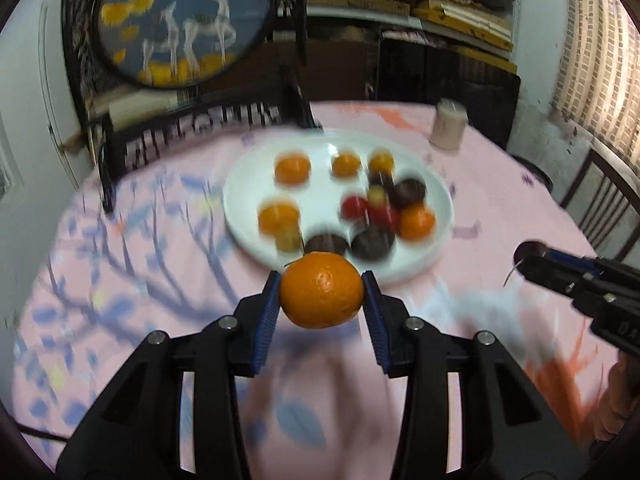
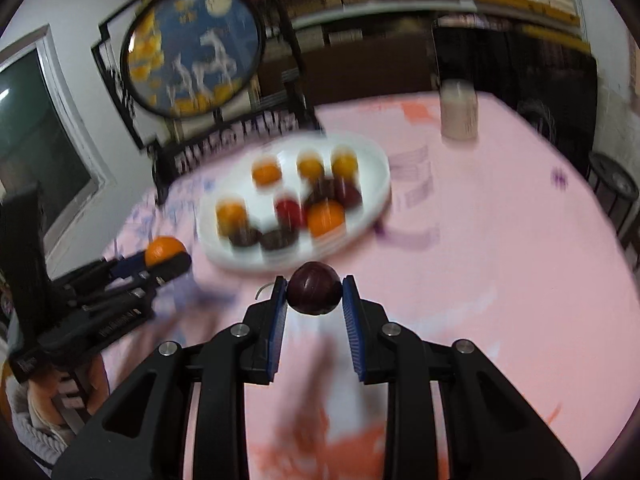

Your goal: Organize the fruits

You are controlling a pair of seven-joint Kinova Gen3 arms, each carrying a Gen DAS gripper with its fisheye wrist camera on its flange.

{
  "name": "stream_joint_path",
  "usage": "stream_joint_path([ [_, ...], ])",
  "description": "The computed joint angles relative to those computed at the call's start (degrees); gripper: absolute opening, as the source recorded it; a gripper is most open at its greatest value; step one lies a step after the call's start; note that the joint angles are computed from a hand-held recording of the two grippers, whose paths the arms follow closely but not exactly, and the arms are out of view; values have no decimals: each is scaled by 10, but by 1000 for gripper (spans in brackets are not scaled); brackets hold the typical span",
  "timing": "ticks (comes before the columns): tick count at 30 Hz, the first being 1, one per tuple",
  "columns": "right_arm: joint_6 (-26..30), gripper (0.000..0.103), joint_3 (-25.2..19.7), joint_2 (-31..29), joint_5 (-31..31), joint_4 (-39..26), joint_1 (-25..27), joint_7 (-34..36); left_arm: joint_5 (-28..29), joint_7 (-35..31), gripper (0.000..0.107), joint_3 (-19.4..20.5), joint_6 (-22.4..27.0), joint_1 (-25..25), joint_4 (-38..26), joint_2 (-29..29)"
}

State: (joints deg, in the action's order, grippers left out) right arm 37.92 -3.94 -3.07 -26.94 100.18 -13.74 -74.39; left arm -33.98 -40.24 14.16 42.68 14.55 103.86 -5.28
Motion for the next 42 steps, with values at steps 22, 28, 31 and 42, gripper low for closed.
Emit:
stream_joint_path([
  [22,-27,54,-183,215,105,-206,105,-126,59,-55,85,-123,-54,-1,-127,137],
  [28,-15,60,-139,173,62,-185,81,-108,-15,31,96,-117,-14,27,-116,108],
  [31,-35,68,-200,144,66,-145,137,-111,-79,97,101,-96,-7,37,-58,64],
  [42,-220,101,-413,-77,294,133,342,-267,-188,254,101,52,98,53,59,-11],
])
